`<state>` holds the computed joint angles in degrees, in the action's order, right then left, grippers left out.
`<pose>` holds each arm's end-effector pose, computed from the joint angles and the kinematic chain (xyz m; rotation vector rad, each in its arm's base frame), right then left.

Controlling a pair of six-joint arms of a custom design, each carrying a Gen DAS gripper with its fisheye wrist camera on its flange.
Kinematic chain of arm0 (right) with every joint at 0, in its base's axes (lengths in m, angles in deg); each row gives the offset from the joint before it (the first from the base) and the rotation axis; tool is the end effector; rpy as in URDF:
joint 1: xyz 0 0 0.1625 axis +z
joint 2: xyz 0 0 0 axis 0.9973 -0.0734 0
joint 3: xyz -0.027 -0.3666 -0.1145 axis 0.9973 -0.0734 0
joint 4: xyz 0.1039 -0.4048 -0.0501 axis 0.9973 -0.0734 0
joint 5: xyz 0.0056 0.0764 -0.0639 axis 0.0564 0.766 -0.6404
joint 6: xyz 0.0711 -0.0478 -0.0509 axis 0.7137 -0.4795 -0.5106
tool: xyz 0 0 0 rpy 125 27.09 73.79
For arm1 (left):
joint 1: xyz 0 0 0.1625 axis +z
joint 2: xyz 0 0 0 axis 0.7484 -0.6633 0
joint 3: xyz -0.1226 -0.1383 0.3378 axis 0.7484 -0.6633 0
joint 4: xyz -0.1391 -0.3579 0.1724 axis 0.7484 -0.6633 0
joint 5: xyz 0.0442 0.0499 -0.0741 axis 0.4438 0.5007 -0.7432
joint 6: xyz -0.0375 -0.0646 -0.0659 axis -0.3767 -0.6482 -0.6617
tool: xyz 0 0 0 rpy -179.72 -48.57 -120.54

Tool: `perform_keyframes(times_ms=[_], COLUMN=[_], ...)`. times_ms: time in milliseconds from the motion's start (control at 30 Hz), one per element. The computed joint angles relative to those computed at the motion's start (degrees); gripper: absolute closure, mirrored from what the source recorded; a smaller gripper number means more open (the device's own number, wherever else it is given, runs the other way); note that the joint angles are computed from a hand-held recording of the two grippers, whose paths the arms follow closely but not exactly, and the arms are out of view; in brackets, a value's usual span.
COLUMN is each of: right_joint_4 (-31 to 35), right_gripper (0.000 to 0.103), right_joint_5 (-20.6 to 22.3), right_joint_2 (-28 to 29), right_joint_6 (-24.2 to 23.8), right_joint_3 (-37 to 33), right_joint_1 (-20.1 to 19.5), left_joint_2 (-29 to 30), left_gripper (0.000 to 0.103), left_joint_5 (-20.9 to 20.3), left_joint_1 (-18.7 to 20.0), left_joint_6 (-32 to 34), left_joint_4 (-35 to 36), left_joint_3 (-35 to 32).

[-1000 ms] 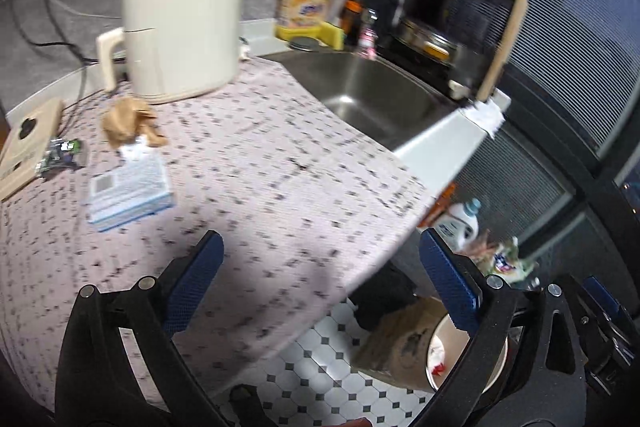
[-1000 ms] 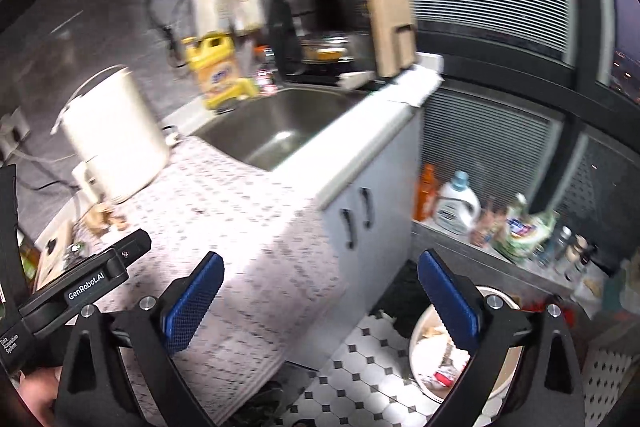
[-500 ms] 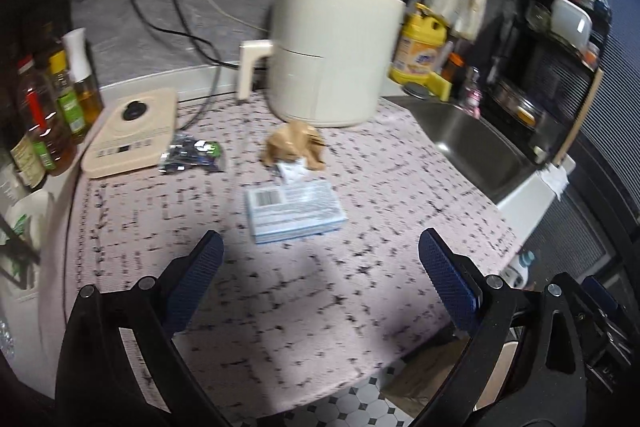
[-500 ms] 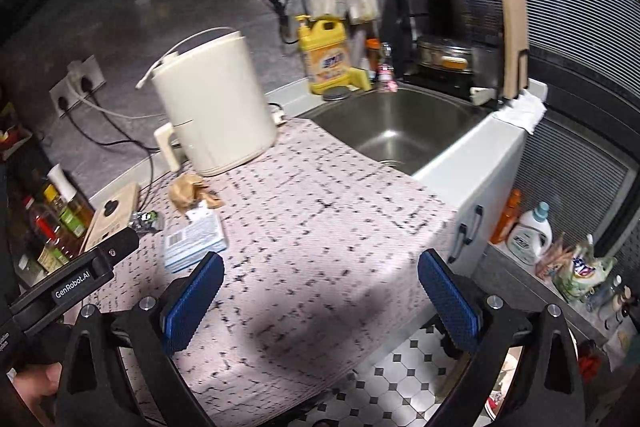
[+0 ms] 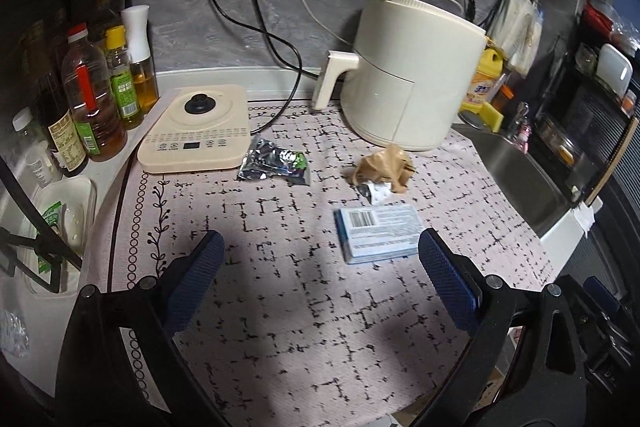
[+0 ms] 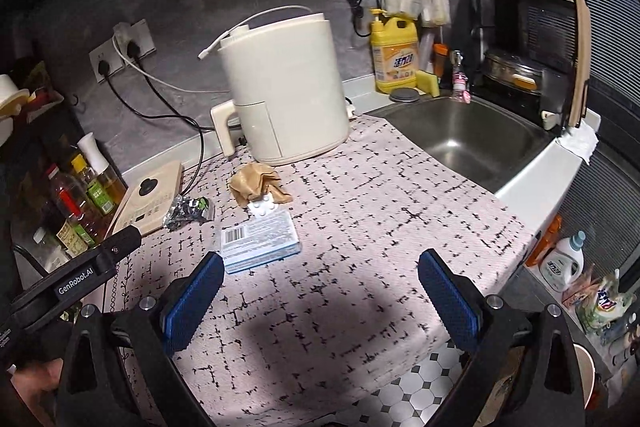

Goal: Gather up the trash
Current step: 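Bring both open tools back up over the counter trash, then grasp the foil snack wrapper with the left tool while the right tool grasps the brown paper bag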

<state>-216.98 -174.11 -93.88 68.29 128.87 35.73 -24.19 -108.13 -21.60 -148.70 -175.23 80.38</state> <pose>0.3222 -0.3989 0.2805 0.4193 -2.3540 1.0867 -0.3108 -0.4065 0.2772 0.1000 2.2361 -1.1359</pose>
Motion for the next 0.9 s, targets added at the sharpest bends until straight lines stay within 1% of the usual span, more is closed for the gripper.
perform_keyframes(times_ms=[167,300,500,733,800,900], right_joint_4=[-0.4,-0.8,-1.4,-1.0,-0.8,0.0], right_gripper=[0.008,0.008,0.008,0.009,0.009,0.009], right_joint_5=[0.1,-0.2,-0.3,-0.1,0.0,0.3], right_joint_2=[3.7,7.2,11.8,16.8,18.1,20.0], right_joint_6=[-0.2,-0.6,-1.2,-1.3,-1.3,-1.1], right_joint_3=[-2.8,-5.7,-10.0,-15.2,-16.4,-18.5], right_joint_1=[-0.3,-0.8,-2.1,-3.6,-3.9,-4.4], left_joint_2=[-0.3,0.0,2.0,6.2,7.8,10.7], left_gripper=[0.010,0.012,0.015,0.017,0.022,0.025], left_joint_5=[0.5,0.4,-1.2,-3.3,-4.5,-5.7], left_joint_1=[2.3,4.8,9.6,15.0,16.4,18.2], left_joint_6=[3.7,8.2,16.4,24.7,26.9,29.8], left_joint_4=[-3.8,-8.8,-17.7,-25.9,-27.6,-29.6], left_joint_3=[0.3,0.4,-0.4,-3.1,-4.5,-6.8])
